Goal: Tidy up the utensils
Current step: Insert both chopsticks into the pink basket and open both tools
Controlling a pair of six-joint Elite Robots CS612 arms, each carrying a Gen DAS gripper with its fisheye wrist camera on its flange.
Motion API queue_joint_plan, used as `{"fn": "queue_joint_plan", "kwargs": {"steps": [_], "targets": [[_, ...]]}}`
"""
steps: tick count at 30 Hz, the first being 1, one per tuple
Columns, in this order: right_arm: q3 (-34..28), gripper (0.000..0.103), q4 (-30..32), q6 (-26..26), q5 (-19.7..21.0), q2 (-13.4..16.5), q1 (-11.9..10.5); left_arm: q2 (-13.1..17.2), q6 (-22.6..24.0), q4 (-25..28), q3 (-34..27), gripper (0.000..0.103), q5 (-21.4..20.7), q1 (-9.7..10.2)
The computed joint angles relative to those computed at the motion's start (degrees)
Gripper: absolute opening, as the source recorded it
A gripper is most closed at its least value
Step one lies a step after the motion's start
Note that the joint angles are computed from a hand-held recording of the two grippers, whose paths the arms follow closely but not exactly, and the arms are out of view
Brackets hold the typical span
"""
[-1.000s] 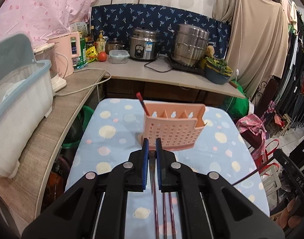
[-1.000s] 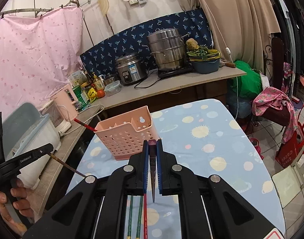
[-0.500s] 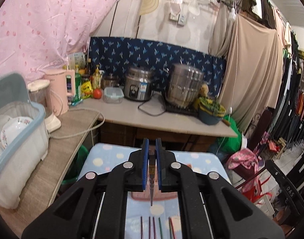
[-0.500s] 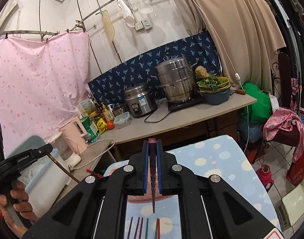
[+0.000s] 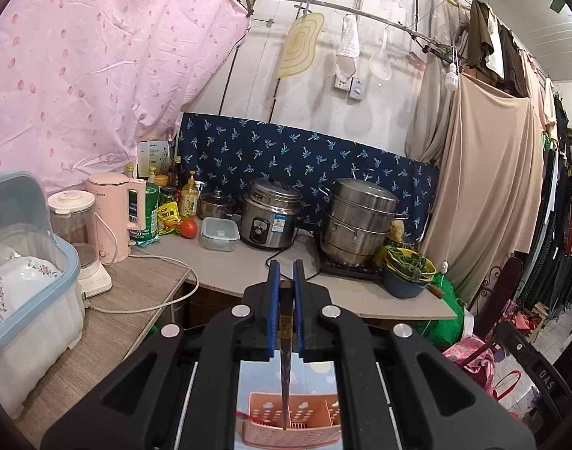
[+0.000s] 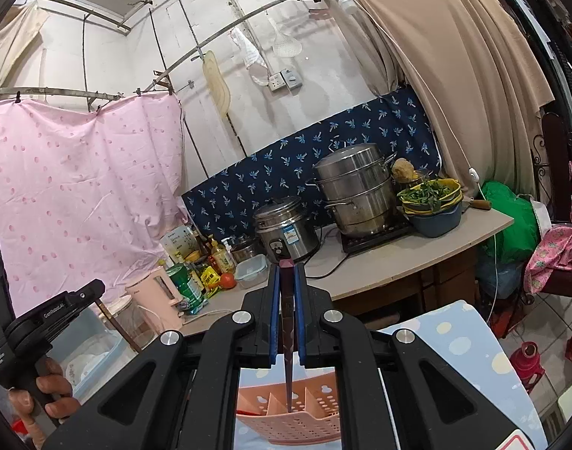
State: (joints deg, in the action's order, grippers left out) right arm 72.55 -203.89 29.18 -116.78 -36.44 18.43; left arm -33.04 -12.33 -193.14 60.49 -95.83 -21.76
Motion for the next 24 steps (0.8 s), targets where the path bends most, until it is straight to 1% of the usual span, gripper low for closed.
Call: {"fn": "queue_joint_plan", "kwargs": {"steps": [7, 13, 16, 22, 24], "targets": [[-3.58, 0.007, 3.30, 0.59, 1.45, 2.33, -0.42, 2.42, 0.34, 1.32, -2.70, 0.007, 1.21, -0.06], [-5.75, 0.007, 7.32, 1.41, 2.73, 4.31, -0.63, 4.79, 1.00, 4.80, -4.73, 0.007, 0.83, -0.01], [-6.86, 0.007, 10.11, 0.68, 2.91, 5.43, -0.52, 5.68, 1.28, 5.75, -5.18, 0.007, 0.51, 0.05], [-8.66, 0.007, 14.77, 1.23, 4.68, 7.28, -0.62, 7.32, 1.11, 8.44, -6.59, 0.007, -0.02, 0.18], [-9.02, 0.009, 15.12, 1.13, 4.59, 7.64, -0.60, 7.45, 1.16, 8.98, -6.52, 0.010, 0.29, 0.17]]}}
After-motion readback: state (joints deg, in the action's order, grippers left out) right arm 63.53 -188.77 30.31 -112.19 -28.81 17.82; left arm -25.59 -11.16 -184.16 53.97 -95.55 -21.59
